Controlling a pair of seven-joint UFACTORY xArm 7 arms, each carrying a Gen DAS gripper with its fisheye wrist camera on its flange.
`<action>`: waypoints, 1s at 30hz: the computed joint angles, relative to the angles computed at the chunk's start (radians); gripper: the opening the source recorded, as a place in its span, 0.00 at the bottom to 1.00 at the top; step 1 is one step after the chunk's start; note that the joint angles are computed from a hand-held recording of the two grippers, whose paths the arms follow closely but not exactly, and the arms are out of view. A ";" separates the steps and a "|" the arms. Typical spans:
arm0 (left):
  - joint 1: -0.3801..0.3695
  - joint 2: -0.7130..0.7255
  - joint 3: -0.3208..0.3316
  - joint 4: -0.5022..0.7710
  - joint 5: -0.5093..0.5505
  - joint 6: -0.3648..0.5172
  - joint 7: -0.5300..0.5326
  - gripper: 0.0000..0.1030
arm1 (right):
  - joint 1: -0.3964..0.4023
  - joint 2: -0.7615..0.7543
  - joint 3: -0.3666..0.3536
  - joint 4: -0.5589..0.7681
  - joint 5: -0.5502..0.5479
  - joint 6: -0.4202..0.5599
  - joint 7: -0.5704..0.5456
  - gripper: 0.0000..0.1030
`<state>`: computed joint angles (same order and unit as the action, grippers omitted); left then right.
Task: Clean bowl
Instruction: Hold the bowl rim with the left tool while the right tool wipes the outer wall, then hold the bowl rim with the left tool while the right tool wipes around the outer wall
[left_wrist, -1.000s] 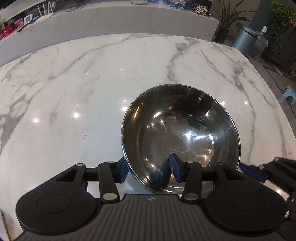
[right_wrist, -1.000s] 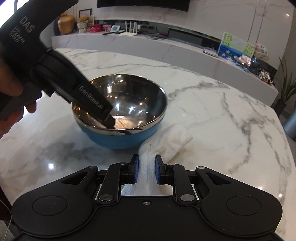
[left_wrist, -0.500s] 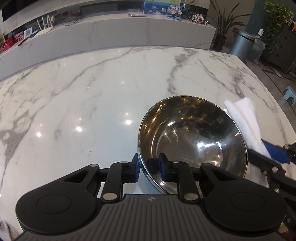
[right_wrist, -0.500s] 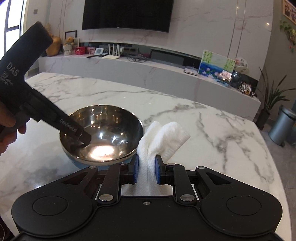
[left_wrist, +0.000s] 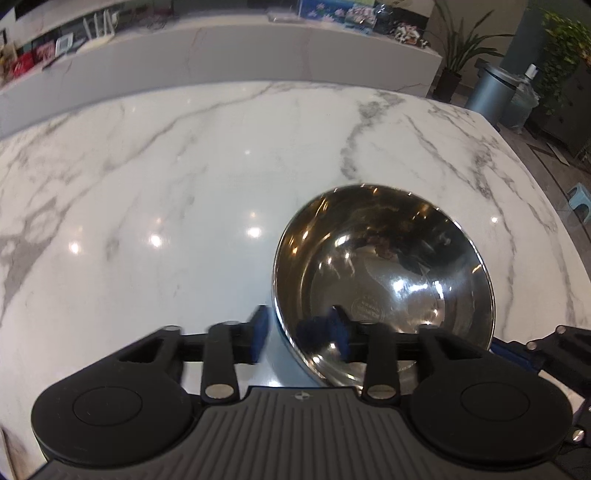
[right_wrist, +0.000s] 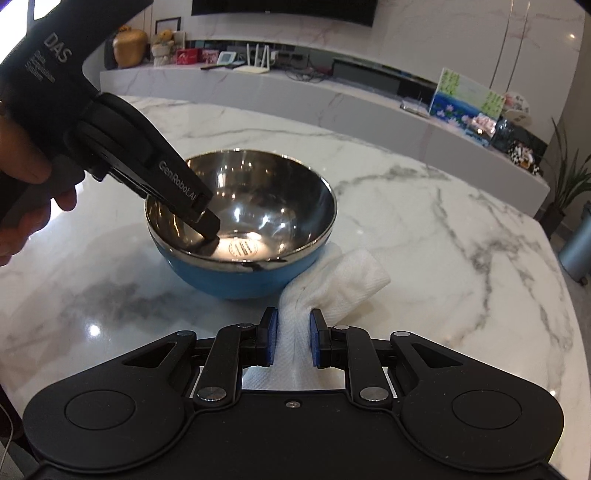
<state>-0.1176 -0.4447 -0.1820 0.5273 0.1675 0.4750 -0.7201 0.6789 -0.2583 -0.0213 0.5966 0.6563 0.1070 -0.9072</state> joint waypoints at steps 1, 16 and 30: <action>0.001 -0.003 -0.003 -0.001 0.003 0.006 -0.003 0.44 | -0.001 0.000 0.001 -0.001 -0.001 -0.001 0.000 0.16; 0.002 -0.031 -0.020 0.003 0.035 0.042 0.006 0.24 | -0.019 0.000 0.020 -0.004 -0.032 -0.006 0.035 0.16; 0.027 0.019 -0.043 0.007 0.115 -0.057 0.005 0.22 | 0.248 -0.054 -0.240 -0.039 0.001 -0.193 0.052 0.16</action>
<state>-0.0909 -0.4255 -0.2253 0.5342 0.2828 0.4184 -0.7147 0.9273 -0.3121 -0.2618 0.5572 0.6569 -0.0860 -0.8549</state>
